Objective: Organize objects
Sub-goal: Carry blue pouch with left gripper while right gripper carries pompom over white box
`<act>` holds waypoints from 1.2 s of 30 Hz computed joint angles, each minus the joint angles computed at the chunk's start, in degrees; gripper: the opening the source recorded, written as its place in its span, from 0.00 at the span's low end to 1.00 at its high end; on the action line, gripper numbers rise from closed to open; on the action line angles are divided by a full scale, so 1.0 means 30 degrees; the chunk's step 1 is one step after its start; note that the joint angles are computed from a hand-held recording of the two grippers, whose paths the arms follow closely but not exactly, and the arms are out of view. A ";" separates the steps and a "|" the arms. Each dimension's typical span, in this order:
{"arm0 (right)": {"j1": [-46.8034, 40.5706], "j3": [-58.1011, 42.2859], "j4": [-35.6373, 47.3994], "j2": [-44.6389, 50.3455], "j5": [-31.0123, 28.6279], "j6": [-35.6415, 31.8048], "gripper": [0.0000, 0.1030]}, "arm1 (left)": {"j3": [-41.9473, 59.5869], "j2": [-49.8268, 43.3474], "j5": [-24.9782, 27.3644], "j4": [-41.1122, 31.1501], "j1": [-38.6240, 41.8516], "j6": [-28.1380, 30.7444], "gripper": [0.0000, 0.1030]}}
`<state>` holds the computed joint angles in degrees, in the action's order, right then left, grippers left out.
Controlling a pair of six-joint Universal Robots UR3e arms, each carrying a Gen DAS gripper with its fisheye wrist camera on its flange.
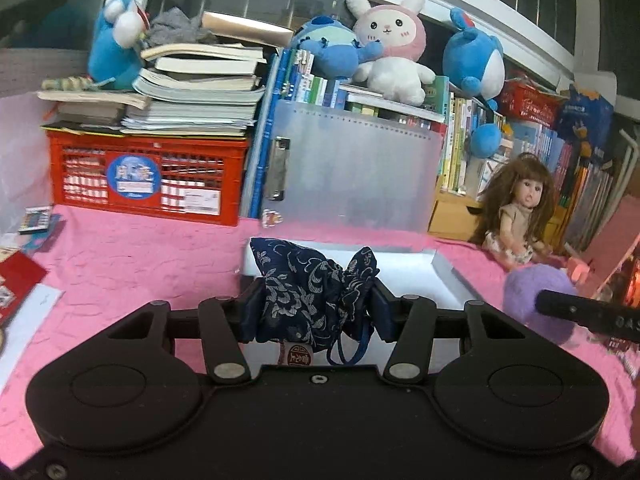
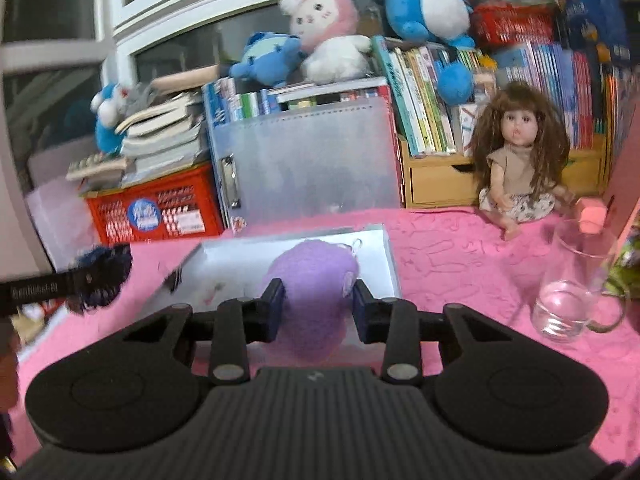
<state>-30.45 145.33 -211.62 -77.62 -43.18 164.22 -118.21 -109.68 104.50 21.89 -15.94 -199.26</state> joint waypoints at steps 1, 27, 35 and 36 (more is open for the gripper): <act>0.0357 -0.1153 0.0680 0.0411 -0.0222 0.0810 0.38 | 0.0605 -0.0287 -0.0544 -0.0325 0.0304 -0.0025 0.49; 0.5126 -1.5352 0.8462 0.9251 -0.4897 0.6511 0.38 | 1.2305 -0.8586 -0.1917 -0.6663 0.1434 0.0107 0.49; 0.5210 -1.5974 0.9192 0.9832 -0.5072 0.6697 0.39 | 1.2110 -0.8710 -0.1970 -0.6118 0.1421 0.0678 0.52; 0.5222 -1.5999 0.9193 0.9888 -0.5083 0.6720 0.39 | 1.2080 -0.8686 -0.1951 -0.6120 0.1410 0.0716 0.52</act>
